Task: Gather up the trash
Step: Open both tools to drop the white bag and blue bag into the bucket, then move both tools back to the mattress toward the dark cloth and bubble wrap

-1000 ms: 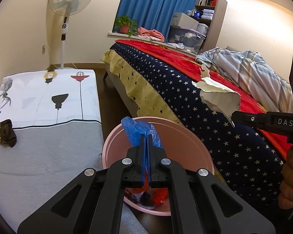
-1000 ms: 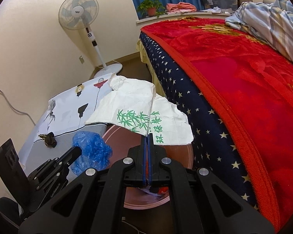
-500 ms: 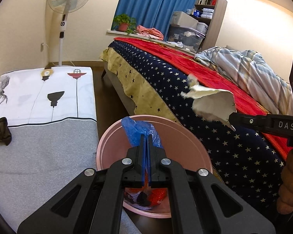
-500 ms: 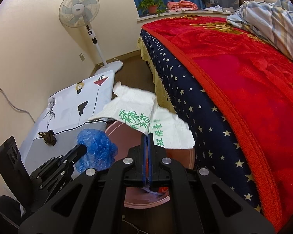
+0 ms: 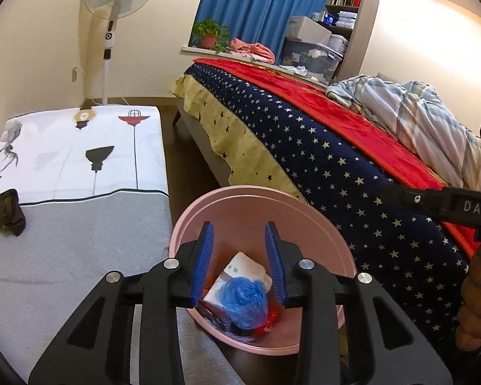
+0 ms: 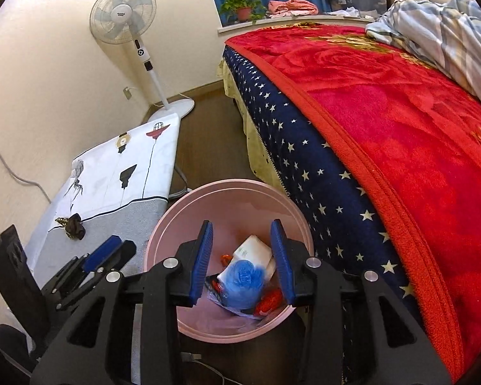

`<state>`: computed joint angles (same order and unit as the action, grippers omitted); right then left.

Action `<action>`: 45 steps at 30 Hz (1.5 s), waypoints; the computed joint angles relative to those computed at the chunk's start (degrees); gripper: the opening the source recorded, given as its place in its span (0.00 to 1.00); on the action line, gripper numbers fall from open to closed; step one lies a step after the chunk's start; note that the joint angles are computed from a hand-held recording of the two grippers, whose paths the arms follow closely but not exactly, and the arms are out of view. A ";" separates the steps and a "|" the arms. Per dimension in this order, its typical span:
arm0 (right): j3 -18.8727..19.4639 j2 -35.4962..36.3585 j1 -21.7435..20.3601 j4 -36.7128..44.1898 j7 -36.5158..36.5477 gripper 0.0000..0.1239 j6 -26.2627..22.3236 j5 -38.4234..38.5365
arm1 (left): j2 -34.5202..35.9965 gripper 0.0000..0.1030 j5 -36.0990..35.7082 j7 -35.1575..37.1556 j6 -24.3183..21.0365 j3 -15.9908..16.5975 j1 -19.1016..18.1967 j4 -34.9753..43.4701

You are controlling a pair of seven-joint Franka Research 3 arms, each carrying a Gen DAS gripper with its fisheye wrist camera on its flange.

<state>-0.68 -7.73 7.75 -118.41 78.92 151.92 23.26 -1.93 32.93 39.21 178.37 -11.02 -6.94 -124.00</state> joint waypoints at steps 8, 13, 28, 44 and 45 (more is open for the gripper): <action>0.62 -1.00 1.06 -1.00 -0.93 0.31 3.87 0.43 | -4.38 0.31 4.59 -3.63 -0.48 -0.68 2.93 -2.21; 0.72 -1.92 2.98 -1.35 -3.16 0.31 6.57 4.07 | -8.94 0.31 5.72 -3.43 -1.89 -1.15 5.72 -4.06; 3.64 2.63 10.28 6.52 -11.77 0.31 9.43 14.04 | -18.78 0.31 -13.78 20.59 -4.80 10.64 5.16 -7.46; 10.07 19.42 15.07 21.83 -8.17 0.31 7.76 9.80 | -10.98 0.31 -23.10 30.69 -4.30 14.30 13.96 -7.23; 10.27 20.92 15.44 23.07 -7.50 0.31 7.61 9.18 | -10.25 0.31 -22.55 29.73 -4.34 13.47 15.26 -7.00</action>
<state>9.59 13.20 23.19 -95.34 71.42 159.53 32.44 -12.18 10.38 68.94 174.03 2.45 8.32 -131.00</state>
